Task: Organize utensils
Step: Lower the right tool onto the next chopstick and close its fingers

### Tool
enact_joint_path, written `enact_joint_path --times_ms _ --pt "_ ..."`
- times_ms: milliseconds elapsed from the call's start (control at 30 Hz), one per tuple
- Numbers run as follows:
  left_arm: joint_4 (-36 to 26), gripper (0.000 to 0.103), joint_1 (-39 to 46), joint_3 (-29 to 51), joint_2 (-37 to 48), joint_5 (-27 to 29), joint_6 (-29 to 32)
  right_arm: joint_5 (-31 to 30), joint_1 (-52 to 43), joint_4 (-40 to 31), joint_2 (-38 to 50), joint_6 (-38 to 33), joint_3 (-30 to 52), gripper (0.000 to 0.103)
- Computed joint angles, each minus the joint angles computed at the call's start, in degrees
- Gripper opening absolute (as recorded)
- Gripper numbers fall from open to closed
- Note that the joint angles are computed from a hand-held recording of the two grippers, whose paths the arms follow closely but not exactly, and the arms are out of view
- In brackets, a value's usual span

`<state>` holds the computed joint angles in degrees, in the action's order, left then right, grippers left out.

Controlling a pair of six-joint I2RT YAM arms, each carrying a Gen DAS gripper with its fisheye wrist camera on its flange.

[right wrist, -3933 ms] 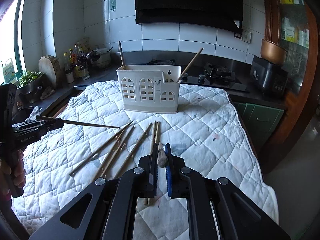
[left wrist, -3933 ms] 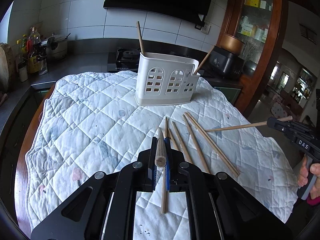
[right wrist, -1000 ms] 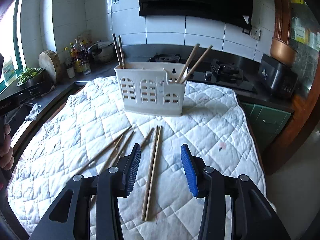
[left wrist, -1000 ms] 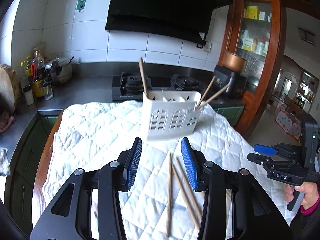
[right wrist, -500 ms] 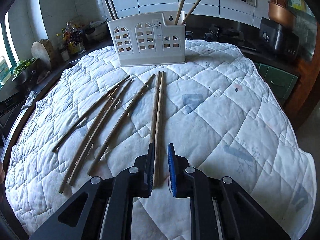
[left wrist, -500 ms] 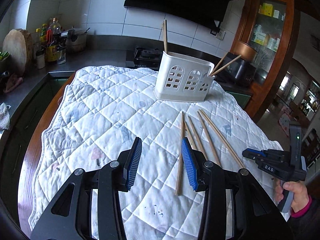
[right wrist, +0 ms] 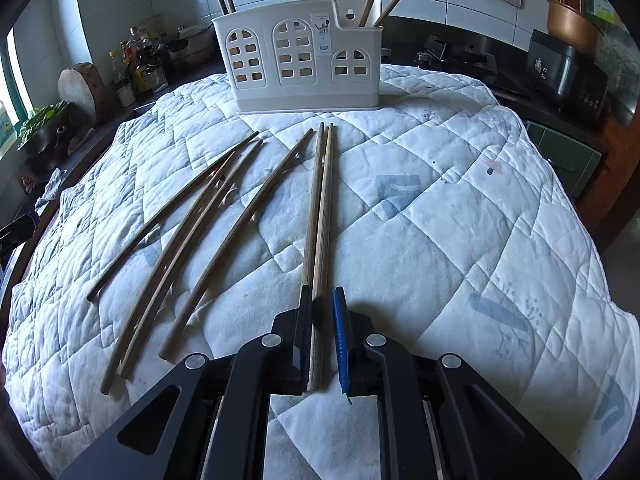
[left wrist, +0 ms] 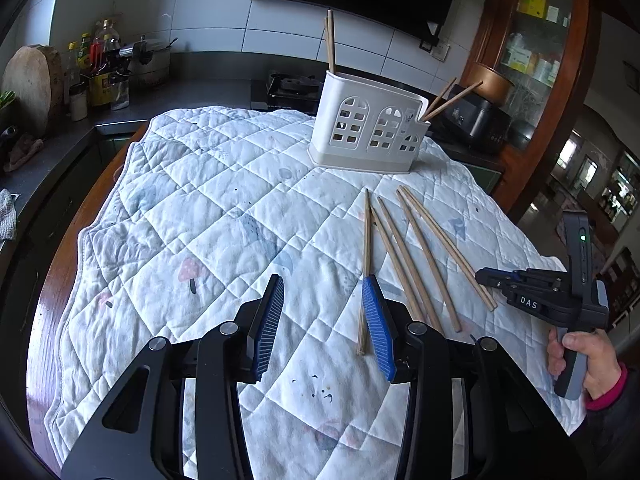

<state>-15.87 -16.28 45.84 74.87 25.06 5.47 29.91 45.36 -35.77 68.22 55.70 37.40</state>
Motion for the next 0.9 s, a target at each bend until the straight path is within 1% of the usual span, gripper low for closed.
enact_joint_path --times_ms 167,433,667,767,833,900 --pt "0.2 0.042 -1.4 -1.0 0.0 -0.3 -0.1 1.1 0.7 -0.8 0.6 0.4 0.2 0.01" --pt "0.9 0.042 -4.7 -2.2 1.0 -2.0 0.2 0.7 0.3 -0.6 0.2 0.2 -0.1 0.01" --pt "1.0 0.042 -7.2 -1.5 2.5 -3.2 0.5 0.0 0.5 -0.2 -0.4 0.2 -0.6 0.008" --pt "1.5 0.042 -8.1 -1.0 3.5 -3.6 0.0 -0.7 0.0 0.1 1.1 0.0 -0.3 0.008" --pt "1.4 0.042 -8.3 -0.6 4.2 -3.3 -0.3 0.9 0.9 -0.2 2.4 0.1 0.2 0.007" --pt "1.4 0.041 -8.7 -0.2 4.7 -3.3 -0.5 0.9 1.0 -0.3 2.5 0.2 0.3 0.007"
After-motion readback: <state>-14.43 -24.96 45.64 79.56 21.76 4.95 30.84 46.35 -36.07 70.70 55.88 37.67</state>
